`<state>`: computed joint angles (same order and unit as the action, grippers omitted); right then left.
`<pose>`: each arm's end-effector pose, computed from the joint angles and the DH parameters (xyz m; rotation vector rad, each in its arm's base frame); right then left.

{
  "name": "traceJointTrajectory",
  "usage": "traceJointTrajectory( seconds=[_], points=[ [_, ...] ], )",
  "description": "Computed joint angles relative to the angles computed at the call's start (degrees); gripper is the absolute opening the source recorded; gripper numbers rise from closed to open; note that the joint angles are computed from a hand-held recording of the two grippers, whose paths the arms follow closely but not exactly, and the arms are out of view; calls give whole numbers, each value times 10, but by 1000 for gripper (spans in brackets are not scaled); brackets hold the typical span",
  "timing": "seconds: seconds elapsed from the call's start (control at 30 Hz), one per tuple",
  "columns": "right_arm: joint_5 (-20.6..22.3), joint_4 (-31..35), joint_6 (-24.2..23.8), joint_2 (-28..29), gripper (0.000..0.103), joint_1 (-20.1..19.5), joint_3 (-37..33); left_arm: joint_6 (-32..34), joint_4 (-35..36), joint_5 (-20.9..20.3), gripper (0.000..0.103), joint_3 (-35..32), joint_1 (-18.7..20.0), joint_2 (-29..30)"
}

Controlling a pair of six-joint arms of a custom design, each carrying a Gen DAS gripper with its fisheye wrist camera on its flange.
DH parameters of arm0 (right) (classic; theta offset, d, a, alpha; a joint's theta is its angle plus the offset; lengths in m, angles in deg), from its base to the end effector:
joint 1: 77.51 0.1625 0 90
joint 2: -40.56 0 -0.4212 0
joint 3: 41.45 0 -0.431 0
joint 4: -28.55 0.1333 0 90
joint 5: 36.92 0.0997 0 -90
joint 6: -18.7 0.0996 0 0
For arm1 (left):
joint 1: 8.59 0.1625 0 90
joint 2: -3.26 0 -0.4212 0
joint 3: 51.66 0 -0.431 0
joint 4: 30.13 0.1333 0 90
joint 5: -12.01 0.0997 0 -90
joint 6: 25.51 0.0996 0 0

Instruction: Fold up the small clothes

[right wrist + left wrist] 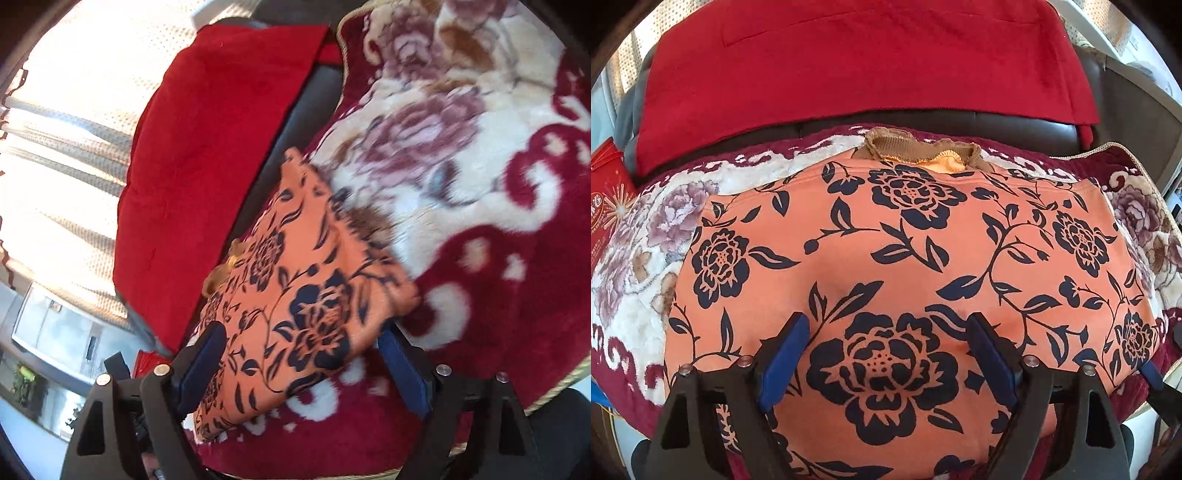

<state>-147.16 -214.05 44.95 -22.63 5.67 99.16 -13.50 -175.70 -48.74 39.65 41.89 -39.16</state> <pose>0.0507 -0.4086 0.1903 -0.9976 -2.2034 1.8904 -0.3073 -0.6584 0.0472 1.1179 2.4091 -0.3153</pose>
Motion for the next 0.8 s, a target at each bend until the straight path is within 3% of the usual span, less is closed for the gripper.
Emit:
traceJointTrajectory(
  seconds=[0.27, 0.33, 0.37, 0.4, 0.47, 0.57, 0.63, 0.73, 0.8],
  points=[
    [37, 23, 34, -2, 85, -35, -16, 1, -7, -11, 87, -5, -4, -3],
    [19, 32, 22, -8, 70, -31, -12, 6, -14, -13, 87, -6, -5, -1],
    [-5, 60, 11, -17, 42, -26, -14, 11, -19, -13, 87, -7, -6, 2],
    [-31, 89, 5, -26, 22, -21, -13, 14, -21, -11, 87, -8, -7, 5],
    [-47, 109, -11, -37, 15, -25, -4, 31, -22, 12, 87, -9, -10, 21],
    [-87, 120, -38, -37, 15, -10, -8, 64, -48, 44, 90, -1, -12, 36],
    [-74, 106, -36, -40, 18, -13, 1, 56, -36, 41, 90, -4, -15, 32],
    [-60, 58, -21, -50, 39, -26, 32, 53, -56, 17, 90, -1, -17, 21],
    [-68, 29, -24, -62, 74, -27, 46, 65, -73, 12, 90, 0, -19, 22]
  ],
)
